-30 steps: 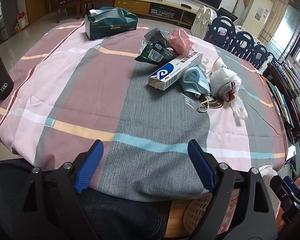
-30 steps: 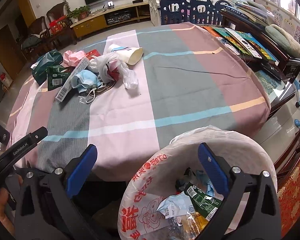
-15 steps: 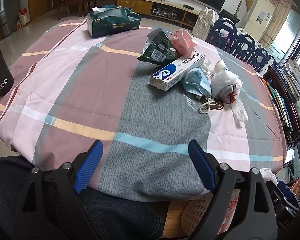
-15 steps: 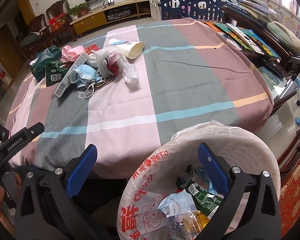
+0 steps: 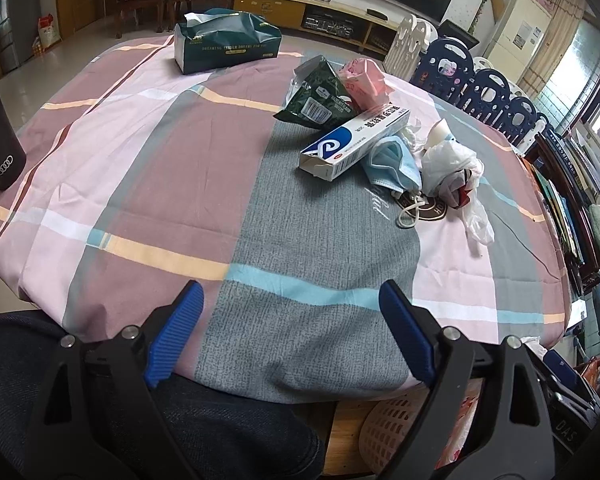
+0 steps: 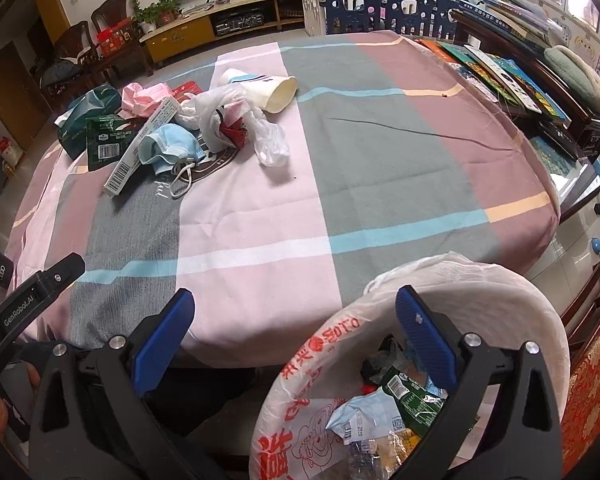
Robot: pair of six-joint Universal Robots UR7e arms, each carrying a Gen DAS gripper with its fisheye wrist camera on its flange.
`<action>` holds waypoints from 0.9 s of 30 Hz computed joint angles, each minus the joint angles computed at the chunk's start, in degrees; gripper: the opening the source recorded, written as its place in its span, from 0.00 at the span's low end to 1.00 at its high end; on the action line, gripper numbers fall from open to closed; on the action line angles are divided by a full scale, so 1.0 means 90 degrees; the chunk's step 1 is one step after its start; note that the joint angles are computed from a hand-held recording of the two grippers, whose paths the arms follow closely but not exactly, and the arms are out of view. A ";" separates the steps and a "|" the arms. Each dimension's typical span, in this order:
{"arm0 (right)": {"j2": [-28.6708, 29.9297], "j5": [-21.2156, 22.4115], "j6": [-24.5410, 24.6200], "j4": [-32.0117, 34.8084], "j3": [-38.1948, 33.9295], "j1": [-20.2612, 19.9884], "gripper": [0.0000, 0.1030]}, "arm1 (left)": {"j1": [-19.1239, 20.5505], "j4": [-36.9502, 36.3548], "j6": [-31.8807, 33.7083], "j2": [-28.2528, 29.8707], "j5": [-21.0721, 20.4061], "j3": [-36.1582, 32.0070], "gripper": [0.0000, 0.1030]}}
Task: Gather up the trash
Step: 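Move both open grippers back over the trash on the table, then grasp the white plastic bag with the right gripper while the left grasps the white medicine box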
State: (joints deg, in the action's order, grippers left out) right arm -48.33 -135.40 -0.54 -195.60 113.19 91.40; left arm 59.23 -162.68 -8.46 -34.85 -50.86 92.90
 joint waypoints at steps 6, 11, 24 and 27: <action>0.0161 -0.0094 -0.0010 0.0165 -0.0230 0.0023 0.96 | 0.0001 -0.0285 -0.0054 -0.0045 -0.0024 0.0106 0.87; 0.0265 -0.0171 -0.0015 0.0270 -0.0466 0.0015 0.96 | -0.0098 -0.1265 -0.0106 -0.0029 0.0493 0.0354 0.87; 0.0543 0.0029 -0.0121 0.0419 -0.1653 0.0108 0.96 | 0.0059 -0.0841 -0.0536 -0.0096 0.0109 0.0230 0.90; 0.0757 0.0033 -0.0345 0.0503 -0.2118 0.0158 0.96 | 0.0091 -0.0836 -0.0584 -0.0118 0.0000 0.0236 0.90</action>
